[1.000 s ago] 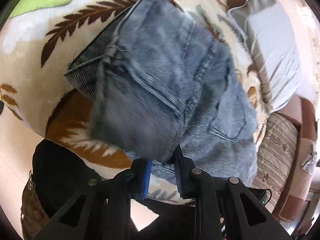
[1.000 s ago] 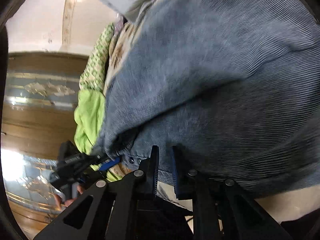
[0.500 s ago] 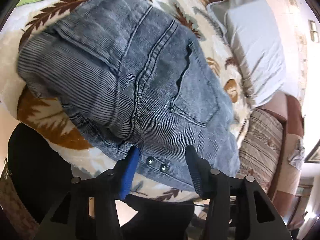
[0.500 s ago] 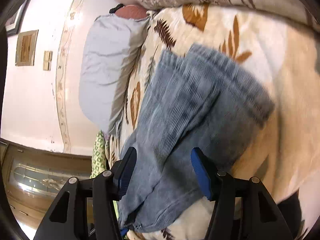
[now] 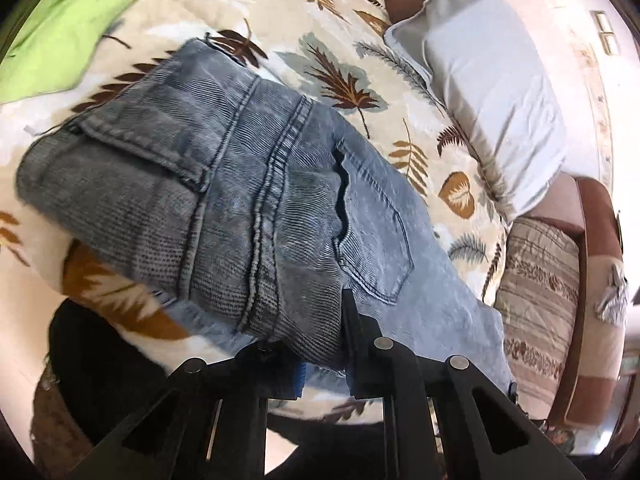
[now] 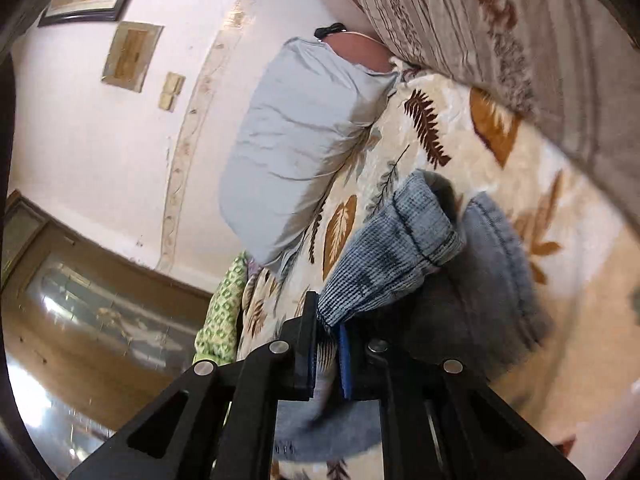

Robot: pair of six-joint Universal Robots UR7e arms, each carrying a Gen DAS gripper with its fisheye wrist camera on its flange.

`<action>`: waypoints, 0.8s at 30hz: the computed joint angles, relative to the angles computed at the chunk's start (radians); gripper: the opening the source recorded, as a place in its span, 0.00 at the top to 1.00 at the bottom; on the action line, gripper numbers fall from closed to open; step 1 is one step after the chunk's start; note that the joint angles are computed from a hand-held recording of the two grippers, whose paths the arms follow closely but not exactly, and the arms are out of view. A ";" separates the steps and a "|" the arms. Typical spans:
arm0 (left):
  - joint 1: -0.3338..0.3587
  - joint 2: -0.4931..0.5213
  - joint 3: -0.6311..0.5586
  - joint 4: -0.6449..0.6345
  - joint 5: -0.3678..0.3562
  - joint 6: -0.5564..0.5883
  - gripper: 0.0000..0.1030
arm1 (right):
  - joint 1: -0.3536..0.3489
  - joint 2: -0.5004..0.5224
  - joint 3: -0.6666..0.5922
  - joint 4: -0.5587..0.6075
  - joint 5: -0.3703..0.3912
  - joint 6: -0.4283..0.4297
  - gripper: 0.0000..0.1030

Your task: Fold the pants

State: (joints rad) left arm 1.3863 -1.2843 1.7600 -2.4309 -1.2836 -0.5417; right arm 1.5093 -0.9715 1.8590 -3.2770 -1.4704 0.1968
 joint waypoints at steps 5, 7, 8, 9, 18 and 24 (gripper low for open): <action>0.052 0.008 0.028 0.063 -0.036 -0.042 0.86 | -0.071 -0.038 0.123 -0.029 -0.033 0.046 0.92; 0.062 0.049 0.010 0.060 -0.017 -0.045 0.86 | -0.099 -0.019 0.148 -0.053 -0.042 0.080 0.92; 0.059 0.062 0.005 0.053 -0.003 -0.041 0.86 | -0.106 -0.014 0.151 -0.053 -0.050 0.078 0.92; 0.057 0.077 -0.005 0.050 0.003 -0.036 0.86 | -0.107 -0.003 0.148 -0.051 -0.075 0.072 0.92; 0.065 0.045 -0.043 0.129 -0.125 0.159 0.82 | -0.057 -0.060 0.147 -0.022 -0.232 -0.002 0.64; 0.059 -0.005 -0.112 0.090 -0.070 0.293 0.64 | -0.015 -0.102 0.083 -0.020 -0.345 -0.093 0.47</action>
State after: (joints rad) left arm 1.4449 -1.2891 1.6477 -2.3414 -1.3532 -0.2486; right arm 1.4946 -1.0733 1.9422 -3.2966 -1.8153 0.1037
